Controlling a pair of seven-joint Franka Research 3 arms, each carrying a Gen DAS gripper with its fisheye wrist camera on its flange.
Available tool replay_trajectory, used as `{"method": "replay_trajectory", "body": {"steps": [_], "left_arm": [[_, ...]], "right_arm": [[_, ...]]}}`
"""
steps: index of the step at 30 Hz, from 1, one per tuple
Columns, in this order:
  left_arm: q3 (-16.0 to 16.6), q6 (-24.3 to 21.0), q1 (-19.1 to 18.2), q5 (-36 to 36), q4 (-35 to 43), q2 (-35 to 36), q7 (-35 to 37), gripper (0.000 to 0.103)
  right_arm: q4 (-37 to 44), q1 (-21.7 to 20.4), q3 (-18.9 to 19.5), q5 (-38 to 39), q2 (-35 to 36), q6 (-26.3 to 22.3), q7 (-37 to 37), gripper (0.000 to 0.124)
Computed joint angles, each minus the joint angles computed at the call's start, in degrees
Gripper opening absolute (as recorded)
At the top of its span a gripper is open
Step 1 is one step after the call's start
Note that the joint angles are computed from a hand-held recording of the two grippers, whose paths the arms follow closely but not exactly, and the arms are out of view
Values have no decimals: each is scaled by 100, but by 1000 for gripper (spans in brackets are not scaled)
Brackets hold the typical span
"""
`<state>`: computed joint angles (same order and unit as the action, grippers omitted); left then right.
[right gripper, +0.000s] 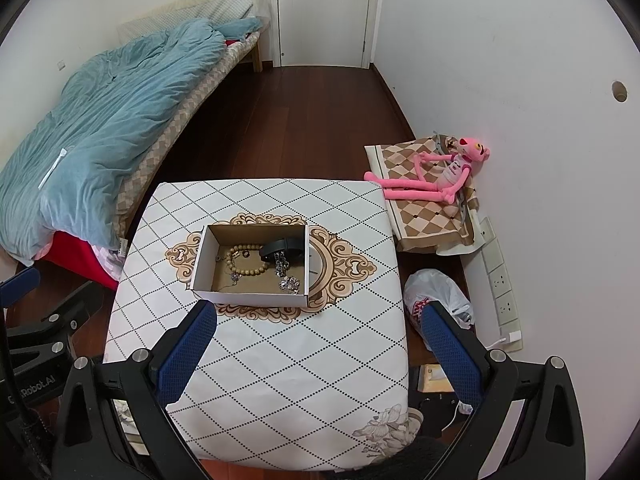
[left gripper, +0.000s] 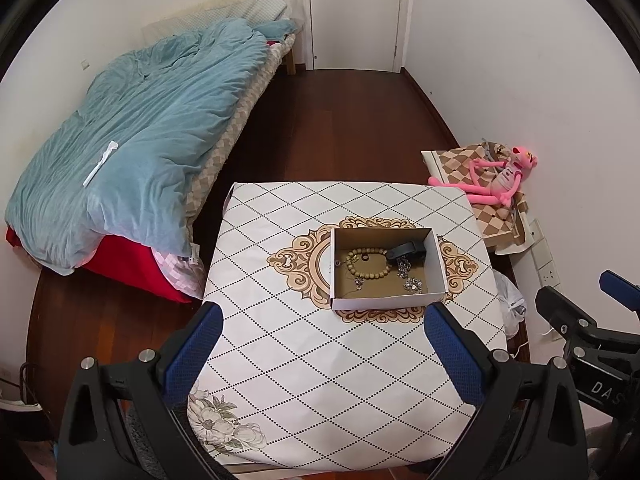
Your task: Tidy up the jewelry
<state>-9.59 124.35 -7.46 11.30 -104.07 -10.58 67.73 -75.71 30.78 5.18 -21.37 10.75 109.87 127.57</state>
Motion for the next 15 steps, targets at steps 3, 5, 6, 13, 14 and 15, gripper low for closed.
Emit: {"method": "replay_trajectory", "body": {"steps": [3, 5, 6, 13, 14, 15], "left_arm": [[1, -12, 1, -7, 3, 0, 10, 103], [-4, -14, 3, 6, -19, -21, -3, 103], [-5, -22, 5, 17, -18, -23, -5, 103], [1, -35, 6, 7, -40, -32, -5, 103], [7, -33, 7, -6, -49, -31, 7, 103], [12, -52, 9, -20, -46, -30, 13, 103]], "right_arm": [[25, -1, -3, 14, 13, -12, -11, 103], [30, 4, -5, -2, 17, -21, -10, 103], [28, 5, -5, 3, 12, -24, -15, 103], [26, 4, 3, 43, 17, -53, -41, 103], [30, 4, 4, 52, 20, -59, -52, 103], [29, 5, 3, 50, 23, -61, -60, 103]]}}
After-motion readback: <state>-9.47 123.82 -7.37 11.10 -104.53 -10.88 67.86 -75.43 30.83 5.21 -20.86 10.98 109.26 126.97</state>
